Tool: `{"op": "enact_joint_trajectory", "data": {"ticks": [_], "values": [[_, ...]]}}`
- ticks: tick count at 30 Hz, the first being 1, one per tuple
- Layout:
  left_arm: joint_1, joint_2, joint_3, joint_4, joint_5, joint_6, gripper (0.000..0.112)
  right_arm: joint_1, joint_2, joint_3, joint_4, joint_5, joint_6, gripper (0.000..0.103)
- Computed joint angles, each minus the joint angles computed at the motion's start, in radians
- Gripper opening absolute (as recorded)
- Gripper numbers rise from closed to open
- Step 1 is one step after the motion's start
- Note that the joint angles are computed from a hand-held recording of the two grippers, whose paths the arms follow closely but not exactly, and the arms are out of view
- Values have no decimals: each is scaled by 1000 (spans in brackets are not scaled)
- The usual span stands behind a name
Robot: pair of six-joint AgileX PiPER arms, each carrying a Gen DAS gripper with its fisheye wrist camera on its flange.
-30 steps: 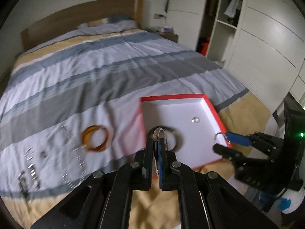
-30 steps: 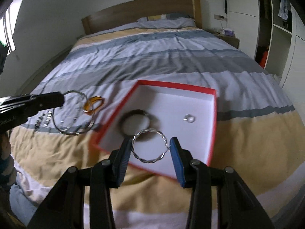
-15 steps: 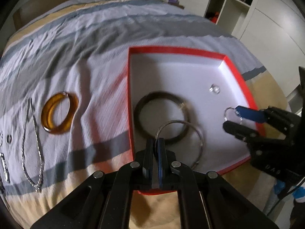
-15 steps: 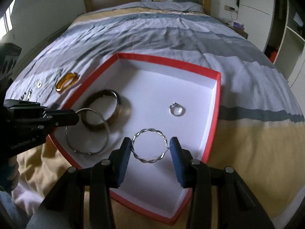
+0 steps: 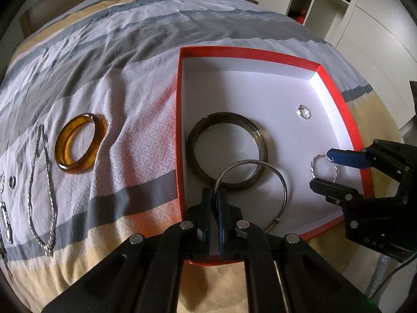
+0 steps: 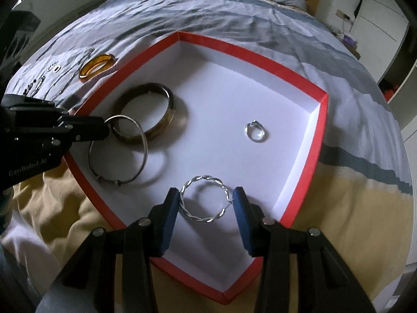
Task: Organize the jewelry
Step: 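Carry the silver bangle and twisted hoop into the red box and release, then withdraw both tools from the box back toward the remaining jewelry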
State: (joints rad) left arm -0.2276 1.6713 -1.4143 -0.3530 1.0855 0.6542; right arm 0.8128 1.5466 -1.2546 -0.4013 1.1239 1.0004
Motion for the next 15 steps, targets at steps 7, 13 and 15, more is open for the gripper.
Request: {"op": "enact_joint_trajectory", "data": {"ticks": [7, 13, 15], "values": [[9, -48, 67, 22, -22, -48, 8, 16, 4, -7, 4, 5, -5, 41], [13, -43, 54, 27, -3, -55, 8, 34, -1, -38, -9, 60, 11, 43], [11, -51, 65, 31, -15, -50, 8, 51, -22, -38, -15, 78, 27, 46]]}}
